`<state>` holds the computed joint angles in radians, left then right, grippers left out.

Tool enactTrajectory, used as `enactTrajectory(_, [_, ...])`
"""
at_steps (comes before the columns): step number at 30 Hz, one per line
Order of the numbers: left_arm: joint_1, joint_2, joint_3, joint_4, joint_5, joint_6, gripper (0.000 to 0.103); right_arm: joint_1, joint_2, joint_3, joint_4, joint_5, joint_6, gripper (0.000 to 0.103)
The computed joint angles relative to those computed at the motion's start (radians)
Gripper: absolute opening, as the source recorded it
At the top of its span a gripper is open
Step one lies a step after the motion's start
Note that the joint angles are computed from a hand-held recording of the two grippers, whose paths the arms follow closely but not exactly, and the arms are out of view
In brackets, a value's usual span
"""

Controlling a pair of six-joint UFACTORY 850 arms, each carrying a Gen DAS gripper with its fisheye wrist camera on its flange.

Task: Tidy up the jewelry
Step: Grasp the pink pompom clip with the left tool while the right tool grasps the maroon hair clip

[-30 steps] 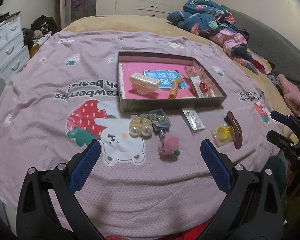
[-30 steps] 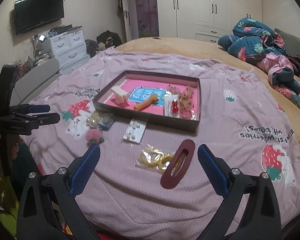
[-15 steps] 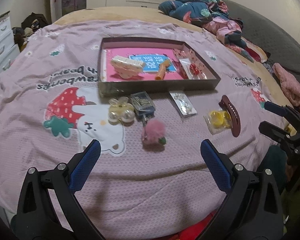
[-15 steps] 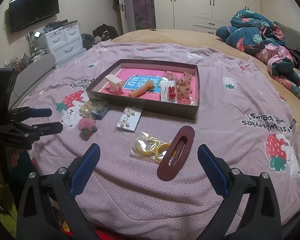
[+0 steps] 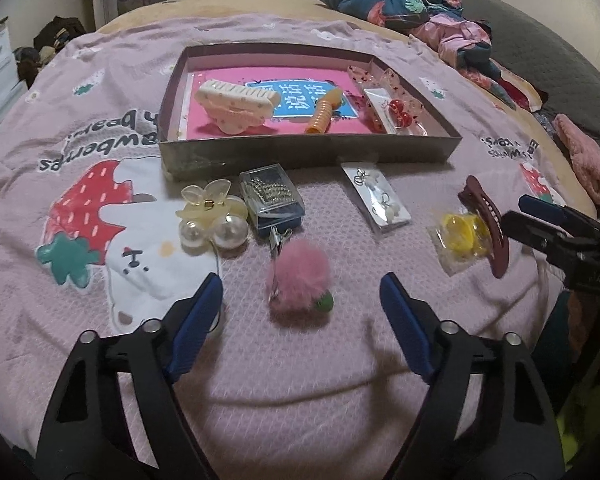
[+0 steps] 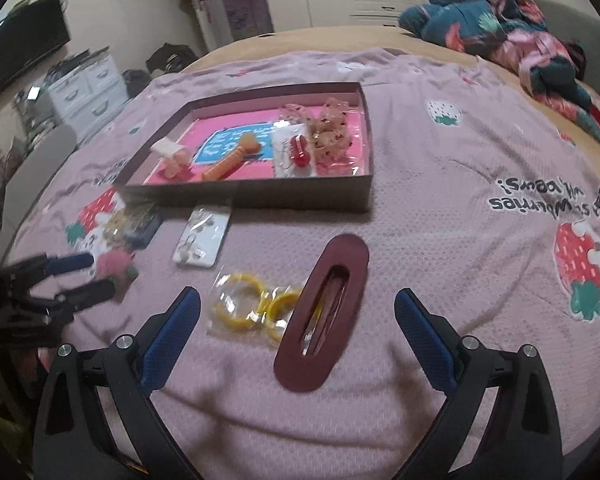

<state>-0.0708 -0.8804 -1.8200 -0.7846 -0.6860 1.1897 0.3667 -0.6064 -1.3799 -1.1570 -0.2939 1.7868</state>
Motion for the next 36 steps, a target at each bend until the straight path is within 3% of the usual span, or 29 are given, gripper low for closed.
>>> enactTrajectory(8, [-0.014,-0.042,-0.053,0.033,-0.023,-0.048,0.039,-0.046,-0.085,-0.107,0.395,-0.035,-0.350,0.066])
enactTrajectory(10, [-0.015,-0.050,-0.062,0.041,-0.022,-0.059,0.027,-0.057,-0.100,-0.121,0.478,-0.036,-0.415,0.059])
enactTrajectory(16, [-0.006,-0.061,-0.077,0.033,-0.039,-0.068,0.024,-0.071,-0.099,-0.109,0.521,-0.003,-0.460,0.039])
enactTrajectory(22, [0.005,-0.055,-0.075,0.022,-0.052,-0.066,0.024,-0.071,-0.065,-0.058,0.416,0.040,-0.358,0.033])
enactTrajectory(36, [0.019,0.000,-0.024,-0.032,-0.048,-0.011,0.024,-0.031,0.049,0.074,-0.119,0.033,0.117,0.030])
